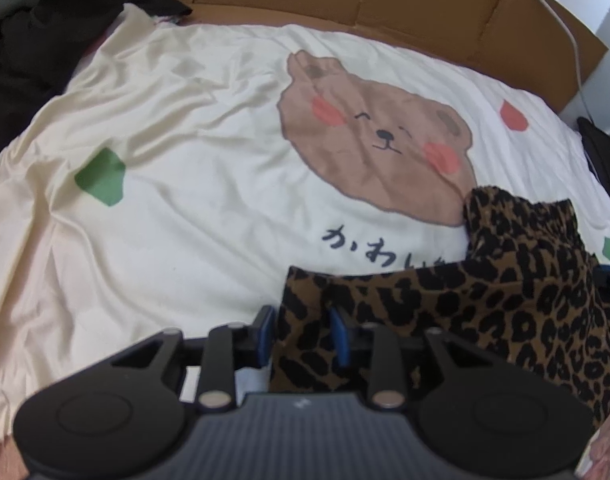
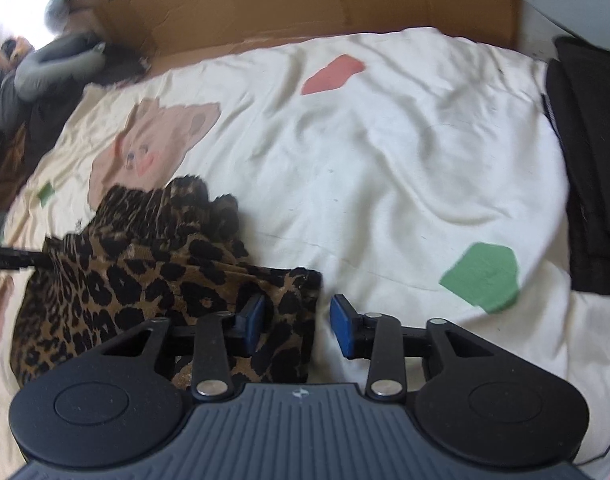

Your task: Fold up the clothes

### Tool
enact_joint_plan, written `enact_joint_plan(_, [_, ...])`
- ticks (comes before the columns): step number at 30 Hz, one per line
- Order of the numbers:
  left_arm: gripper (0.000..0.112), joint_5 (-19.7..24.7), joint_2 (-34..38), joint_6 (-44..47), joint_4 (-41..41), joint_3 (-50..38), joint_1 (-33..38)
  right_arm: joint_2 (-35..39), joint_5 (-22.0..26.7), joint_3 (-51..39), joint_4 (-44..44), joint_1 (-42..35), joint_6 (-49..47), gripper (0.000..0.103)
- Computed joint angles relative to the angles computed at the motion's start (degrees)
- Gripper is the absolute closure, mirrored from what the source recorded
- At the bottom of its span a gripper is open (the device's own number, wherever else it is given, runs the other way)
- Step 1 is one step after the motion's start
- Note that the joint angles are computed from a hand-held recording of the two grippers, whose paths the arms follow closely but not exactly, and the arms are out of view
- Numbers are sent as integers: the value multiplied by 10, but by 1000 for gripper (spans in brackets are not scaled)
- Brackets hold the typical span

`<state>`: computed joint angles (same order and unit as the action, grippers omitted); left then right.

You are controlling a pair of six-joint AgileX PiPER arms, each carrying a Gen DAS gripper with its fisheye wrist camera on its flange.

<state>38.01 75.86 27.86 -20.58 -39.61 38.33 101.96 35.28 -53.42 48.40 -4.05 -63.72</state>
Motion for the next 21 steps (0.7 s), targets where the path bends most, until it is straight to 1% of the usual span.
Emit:
enact_joint_plan(3, [76,-5,5,5,-8,2,1,1,-14,-3,-30,21,14,69])
enact_joint_plan(6, [74,-12,6,8,-19,8,2,15,-6,-16,-42,21,34,69])
enact_joint_plan(9, [71,-18,5,-4,-12,11,-6,17,-1,-18,-34,17,28,70])
enact_joint_plan(10, [70,-19,5,-11,-6,10,-11,15,-2,-14,-28,15,24,74])
enact_joint_plan(11, [70,-18,6,-18,0,9,-14,10,-5,-8,-17,13,18,84])
enact_joint_plan(13, [69,-12,10,-25,7,3,-15,1,-11,5,1,9,7,95])
enact_joint_plan(18, [70,-12,12,-13,8,-1,-16,-32,-20,34,27,-2,-25,98])
enact_joint_plan(20, [85,-7,8,5,5,-2,-14,-43,-22,39,32,-5,-27,98])
enact_joint_plan(21, [101,2,4,11,-2,-5,-9,-50,-22,41,32,-6,-27,98])
